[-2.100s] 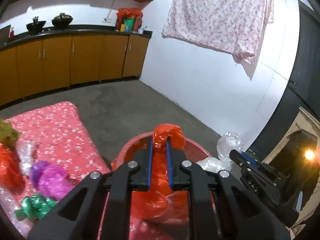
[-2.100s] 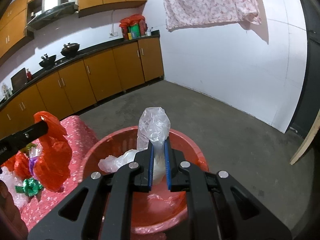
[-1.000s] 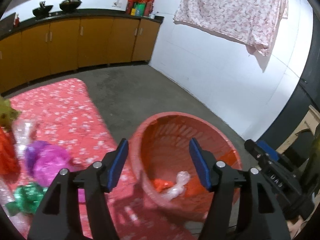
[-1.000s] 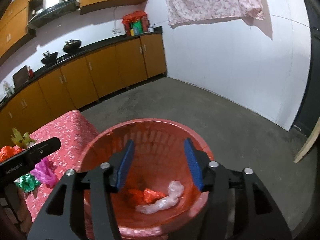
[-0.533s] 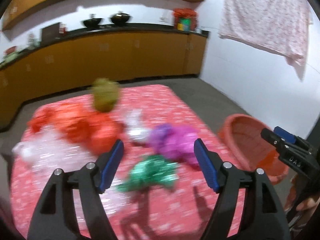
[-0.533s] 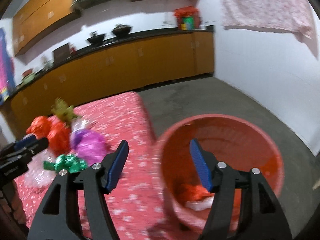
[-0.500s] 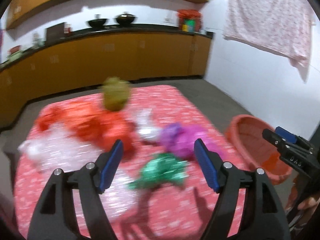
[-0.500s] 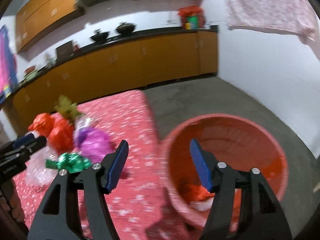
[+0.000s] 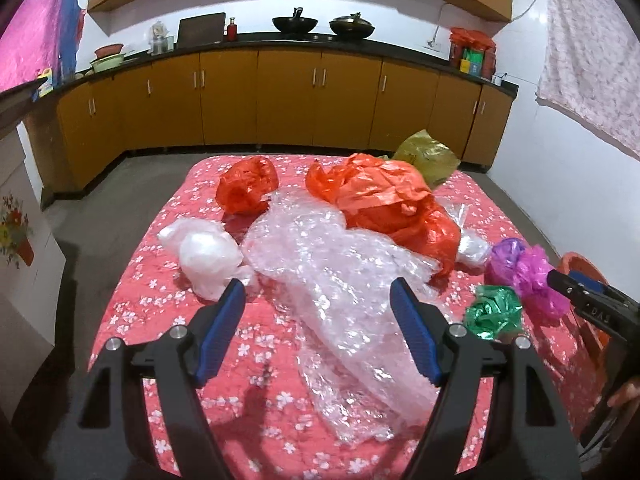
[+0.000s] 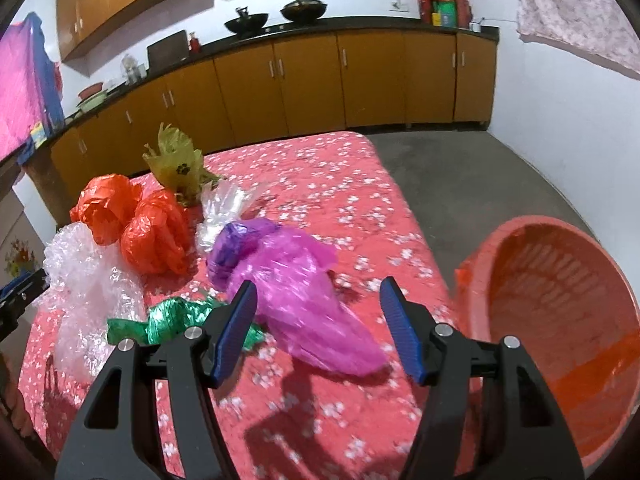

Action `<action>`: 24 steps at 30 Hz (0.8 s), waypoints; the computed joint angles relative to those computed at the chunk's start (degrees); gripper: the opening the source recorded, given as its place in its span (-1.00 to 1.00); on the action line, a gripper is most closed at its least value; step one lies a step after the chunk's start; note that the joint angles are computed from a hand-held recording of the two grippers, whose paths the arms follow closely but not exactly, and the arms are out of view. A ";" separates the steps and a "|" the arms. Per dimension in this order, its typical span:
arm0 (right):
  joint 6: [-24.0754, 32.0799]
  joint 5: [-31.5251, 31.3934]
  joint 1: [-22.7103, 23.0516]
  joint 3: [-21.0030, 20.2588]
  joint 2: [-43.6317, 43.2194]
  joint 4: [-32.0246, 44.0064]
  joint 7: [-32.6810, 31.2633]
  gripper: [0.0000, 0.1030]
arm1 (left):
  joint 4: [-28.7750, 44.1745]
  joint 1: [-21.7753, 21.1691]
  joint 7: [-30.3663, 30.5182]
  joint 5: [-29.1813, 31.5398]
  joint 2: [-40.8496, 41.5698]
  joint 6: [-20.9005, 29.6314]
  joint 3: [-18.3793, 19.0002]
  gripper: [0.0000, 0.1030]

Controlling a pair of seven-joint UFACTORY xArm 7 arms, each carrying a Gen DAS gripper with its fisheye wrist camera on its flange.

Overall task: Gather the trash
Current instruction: 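Grasp the pink-purple bag with the right tool while the left tool grasps the bubble wrap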

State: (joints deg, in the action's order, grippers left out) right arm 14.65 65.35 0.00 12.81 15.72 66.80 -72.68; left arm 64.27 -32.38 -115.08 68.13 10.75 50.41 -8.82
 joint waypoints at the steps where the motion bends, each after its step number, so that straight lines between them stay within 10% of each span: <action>1: -0.12 -1.40 0.50 -0.32 0.43 0.21 1.00 0.24 | 0.54 0.08 0.03 0.19 0.37 -0.16 0.10 0.43; 11: 2.17 -11.64 -0.91 1.28 2.42 0.24 6.77 -0.44 | 2.34 0.73 -1.40 1.05 2.06 -4.54 1.80 0.43; 24: 3.71 -7.89 -1.71 0.19 0.47 -1.20 4.39 -0.49 | 4.57 1.44 0.98 -0.01 2.73 -5.11 1.71 0.42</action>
